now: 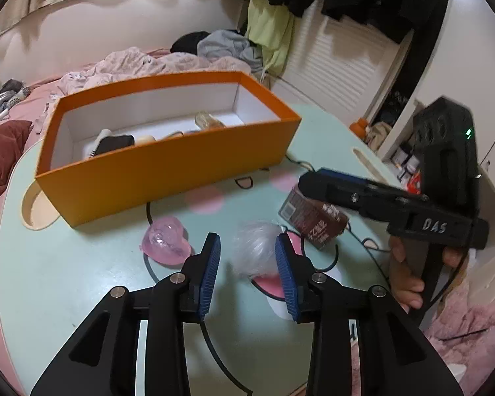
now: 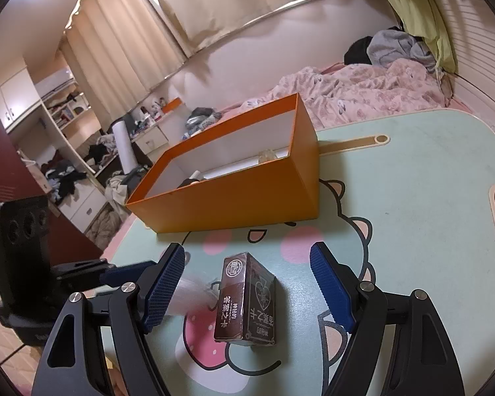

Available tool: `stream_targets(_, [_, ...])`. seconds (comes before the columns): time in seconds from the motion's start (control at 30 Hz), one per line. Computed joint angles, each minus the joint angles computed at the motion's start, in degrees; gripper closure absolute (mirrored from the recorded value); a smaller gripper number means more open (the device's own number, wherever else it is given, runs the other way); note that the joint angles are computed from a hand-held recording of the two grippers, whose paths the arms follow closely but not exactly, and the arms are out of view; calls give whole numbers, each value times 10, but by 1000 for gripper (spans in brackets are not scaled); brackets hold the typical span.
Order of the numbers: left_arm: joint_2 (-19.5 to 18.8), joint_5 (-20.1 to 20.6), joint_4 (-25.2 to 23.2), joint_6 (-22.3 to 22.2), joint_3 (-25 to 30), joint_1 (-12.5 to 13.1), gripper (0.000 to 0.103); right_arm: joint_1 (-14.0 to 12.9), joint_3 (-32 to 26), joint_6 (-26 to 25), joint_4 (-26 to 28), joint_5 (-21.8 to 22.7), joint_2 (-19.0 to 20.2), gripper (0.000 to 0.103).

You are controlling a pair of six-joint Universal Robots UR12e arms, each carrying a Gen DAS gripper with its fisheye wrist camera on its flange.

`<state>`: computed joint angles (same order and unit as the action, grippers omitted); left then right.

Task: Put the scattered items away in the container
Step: 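Lift the clear plastic bag out and drop it on the table, then reach into the orange box and grasp the glass bottle with the right tool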

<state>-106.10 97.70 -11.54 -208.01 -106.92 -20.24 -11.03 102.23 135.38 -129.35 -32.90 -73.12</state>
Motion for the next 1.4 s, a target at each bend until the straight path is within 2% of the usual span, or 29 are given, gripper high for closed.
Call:
stream_targets(0.1, [-1, 60, 66, -19, -15, -5, 66, 0, 1, 6, -3, 0, -1, 25])
stream_targets(0.2, [-10, 134, 143, -9, -30, -11, 66, 0, 3, 10, -9, 0, -1, 24])
stream_targets(0.27, [-17, 166, 187, 3, -38, -14, 66, 1, 6, 12, -20, 0, -2, 24])
stream_targets(0.3, [-17, 157, 200, 0, -43, -9, 60, 1, 7, 12, -27, 2, -3, 24])
stream_targets(0.37, [-15, 109, 233, -19, -58, 4, 51, 0, 15, 28, -65, 3, -4, 25])
stream_targets(0.4, [-16, 93, 246, -27, -62, 9, 50, 0, 17, 39, -81, 2, -4, 27])
stream_targets(0.47, [-15, 76, 258, -40, -68, 15, 50, 0, 18, 48, -91, 3, -4, 39])
stream_targets(0.6, [-15, 65, 270, -62, -74, 20, 50, 2, 0, 9, -32, 6, -10, 51])
stream_targets(0.7, [-14, 53, 262, -71, -75, 23, 50, 10, -11, 29, -82, -7, -18, 54])
stream_targets(0.73, [-12, 51, 259, -75, -76, 23, 48, 16, -18, 38, -97, -27, -20, 60])
stream_targets(0.77, [-12, 52, 254, -82, -77, 24, 40, 29, -33, 48, -107, -69, -20, 72])
stream_targets(0.8, [-11, 55, 252, -89, -78, 24, 35, 43, -51, 48, -96, -115, -18, 77])
stream_targets(0.83, [-10, 58, 254, -94, -79, 24, 35, 55, -70, 38, -71, -148, -15, 83])
stream_targets(0.93, [-11, 64, 259, -95, -80, 22, 35, 98, -145, -2, 39, -249, 16, 84])
stream_targets(1.0, [-11, 63, 259, -94, -80, 22, 35, 122, -195, -6, 112, -310, 45, 84])
stream_targets(1.03, [-11, 64, 259, -95, -79, 22, 35, 133, -213, 0, 131, -339, 58, 84])
stream_targets(1.13, [-13, 64, 262, -96, -79, 22, 35, 166, -230, 16, 99, -434, 82, 84])
stream_targets(1.2, [-12, 64, 261, -97, -79, 22, 35, 179, -226, 23, 71, -476, 89, 83])
stream_targets(1.33, [-12, 62, 265, -97, -81, 23, 35, 184, -237, 20, 91, -480, 100, 83])
stream_targets(1.4, [-12, 62, 265, -96, -81, 23, 35, 188, -244, 26, 105, -491, 104, 78])
